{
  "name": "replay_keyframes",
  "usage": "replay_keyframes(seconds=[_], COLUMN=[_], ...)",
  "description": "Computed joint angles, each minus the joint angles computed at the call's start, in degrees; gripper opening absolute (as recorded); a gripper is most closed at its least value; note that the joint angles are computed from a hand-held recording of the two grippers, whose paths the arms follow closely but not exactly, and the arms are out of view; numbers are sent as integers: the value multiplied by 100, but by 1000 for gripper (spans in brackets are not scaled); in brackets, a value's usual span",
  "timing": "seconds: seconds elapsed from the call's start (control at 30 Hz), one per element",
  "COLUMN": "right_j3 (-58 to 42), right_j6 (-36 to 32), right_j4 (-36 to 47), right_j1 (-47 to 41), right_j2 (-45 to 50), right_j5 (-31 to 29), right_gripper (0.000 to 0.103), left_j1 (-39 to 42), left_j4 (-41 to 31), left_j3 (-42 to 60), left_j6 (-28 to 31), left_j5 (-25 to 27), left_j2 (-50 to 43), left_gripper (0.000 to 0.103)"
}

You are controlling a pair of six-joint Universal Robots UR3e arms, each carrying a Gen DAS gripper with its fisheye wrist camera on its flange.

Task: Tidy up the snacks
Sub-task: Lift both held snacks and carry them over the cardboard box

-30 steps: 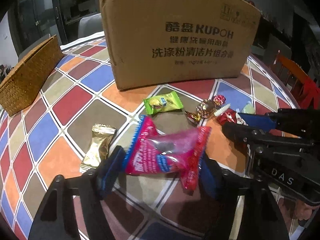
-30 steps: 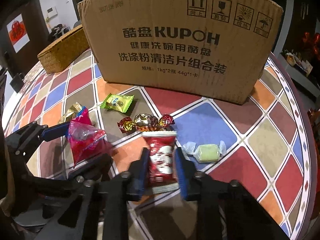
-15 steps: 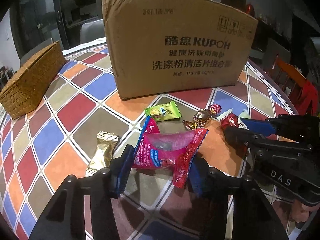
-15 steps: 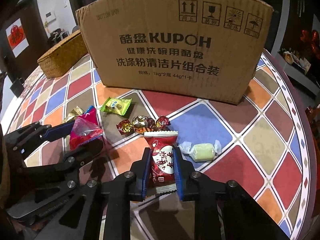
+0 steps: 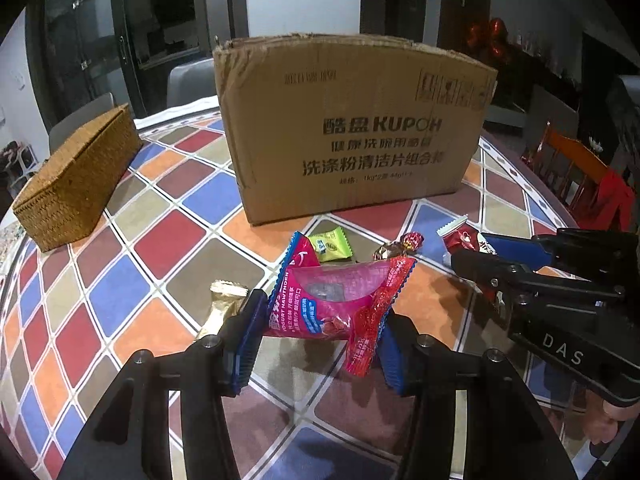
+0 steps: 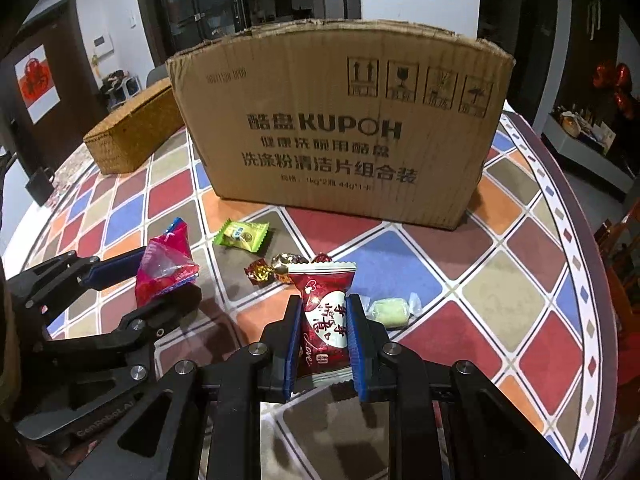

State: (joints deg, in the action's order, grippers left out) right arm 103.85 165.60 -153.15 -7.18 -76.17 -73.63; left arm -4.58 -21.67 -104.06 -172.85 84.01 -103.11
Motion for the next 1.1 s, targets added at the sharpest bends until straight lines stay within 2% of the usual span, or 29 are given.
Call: replay_keyframes(seconds=[1.1], right_j3=[-22], right_j6=[39], right_j4=[430], right_j1=[-411], right_j2=[-1148], right_j5=[304], right_gripper=[23], left_j1=[-264], left_j4=[-660], left_j3=[646], left_j6=[-362], left_j5=[392], left_j2=[801], left_gripper=[51])
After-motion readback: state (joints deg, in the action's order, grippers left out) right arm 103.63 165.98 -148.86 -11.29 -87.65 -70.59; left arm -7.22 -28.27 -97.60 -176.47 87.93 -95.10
